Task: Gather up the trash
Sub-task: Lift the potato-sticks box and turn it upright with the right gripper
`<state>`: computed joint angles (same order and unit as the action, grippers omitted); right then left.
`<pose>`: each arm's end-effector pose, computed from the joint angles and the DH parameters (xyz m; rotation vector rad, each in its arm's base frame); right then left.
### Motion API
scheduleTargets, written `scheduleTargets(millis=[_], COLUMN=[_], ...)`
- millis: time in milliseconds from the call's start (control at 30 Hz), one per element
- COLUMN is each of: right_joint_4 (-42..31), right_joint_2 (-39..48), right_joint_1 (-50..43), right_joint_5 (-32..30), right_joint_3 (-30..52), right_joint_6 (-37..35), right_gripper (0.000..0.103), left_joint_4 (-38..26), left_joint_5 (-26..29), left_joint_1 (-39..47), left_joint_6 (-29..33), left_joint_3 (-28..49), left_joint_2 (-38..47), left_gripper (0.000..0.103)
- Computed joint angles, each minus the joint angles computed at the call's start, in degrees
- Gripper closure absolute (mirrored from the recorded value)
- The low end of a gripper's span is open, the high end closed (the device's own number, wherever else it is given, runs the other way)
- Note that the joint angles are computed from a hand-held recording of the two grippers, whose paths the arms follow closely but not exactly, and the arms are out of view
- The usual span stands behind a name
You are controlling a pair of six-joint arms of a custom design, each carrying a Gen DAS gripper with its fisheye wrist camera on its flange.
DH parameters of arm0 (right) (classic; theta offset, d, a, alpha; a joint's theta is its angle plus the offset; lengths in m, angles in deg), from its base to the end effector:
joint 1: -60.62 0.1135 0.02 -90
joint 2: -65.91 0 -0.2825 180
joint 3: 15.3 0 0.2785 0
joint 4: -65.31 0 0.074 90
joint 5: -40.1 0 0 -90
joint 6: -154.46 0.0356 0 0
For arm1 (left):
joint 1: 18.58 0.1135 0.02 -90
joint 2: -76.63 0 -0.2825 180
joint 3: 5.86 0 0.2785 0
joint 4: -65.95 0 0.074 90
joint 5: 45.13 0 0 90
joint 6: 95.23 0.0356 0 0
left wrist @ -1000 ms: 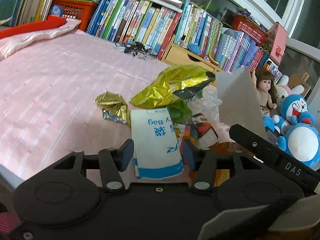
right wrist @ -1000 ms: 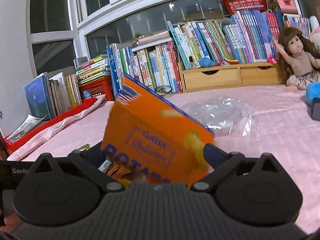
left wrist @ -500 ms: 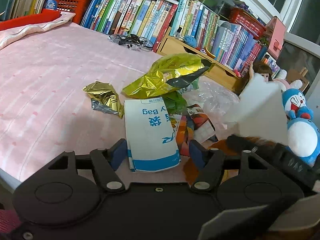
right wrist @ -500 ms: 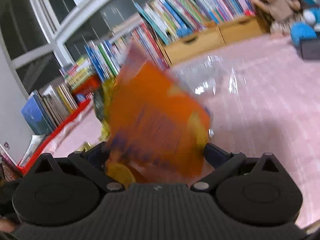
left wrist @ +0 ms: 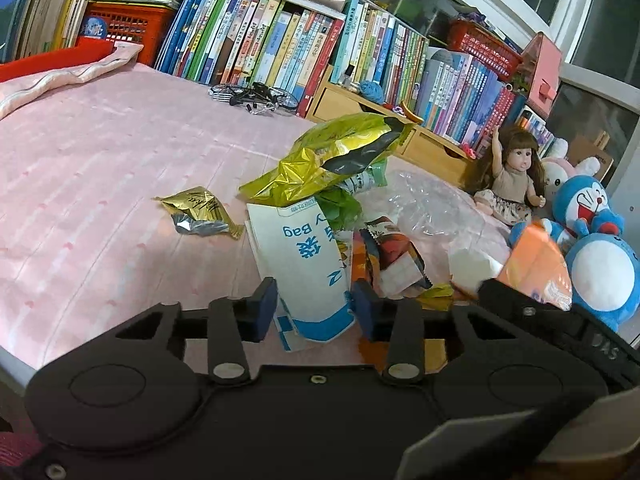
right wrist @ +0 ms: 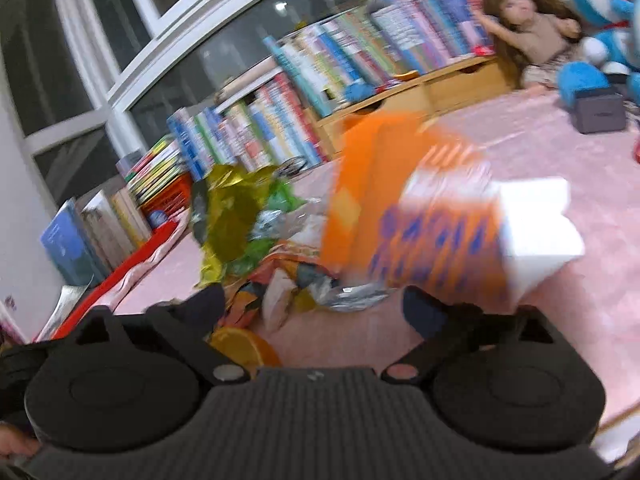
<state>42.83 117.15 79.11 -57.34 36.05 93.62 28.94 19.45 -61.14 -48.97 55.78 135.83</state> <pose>0.2098 0.0750 0.2927 0.1001 2.0166 0.6658 0.1879 -0.1518 0.3078 -0.2732 2.1190 -0.4132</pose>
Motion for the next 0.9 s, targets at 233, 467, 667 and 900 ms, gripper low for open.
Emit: scheduleTargets(millis=[233,467,667,900], right_joint_4=[5.0,9.0,8.1,8.5], right_joint_2=[-2.6,-1.3,-0.3,0.9], right_joint_1=[-6.1,-7.5,-8.1,-8.7], right_joint_5=[0.1,2.4,1.2,-0.4], right_joint_3=[-4.0,-5.4,-4.7,-3.4], right_joint_6=[14.0,23.0,20.1,19.9], right_gripper=[0.0,0.029,0.075,0.058], left_joint_4=[0.9,2.5,3.6,3.0], left_joint_5=[-0.4,-1.9,-7.5,-10.4], left_joint_1=[0.4,0.4,-2.3,-4.9], left_joint_6=[-1.5,-2.2,1.9,3.2], left_joint_3=[0.3,0.8,0.7,1.1], left_joint_2=[1.9,4.4,4.2,3.1], left_gripper=[0.05,0.052,0.083,0.094])
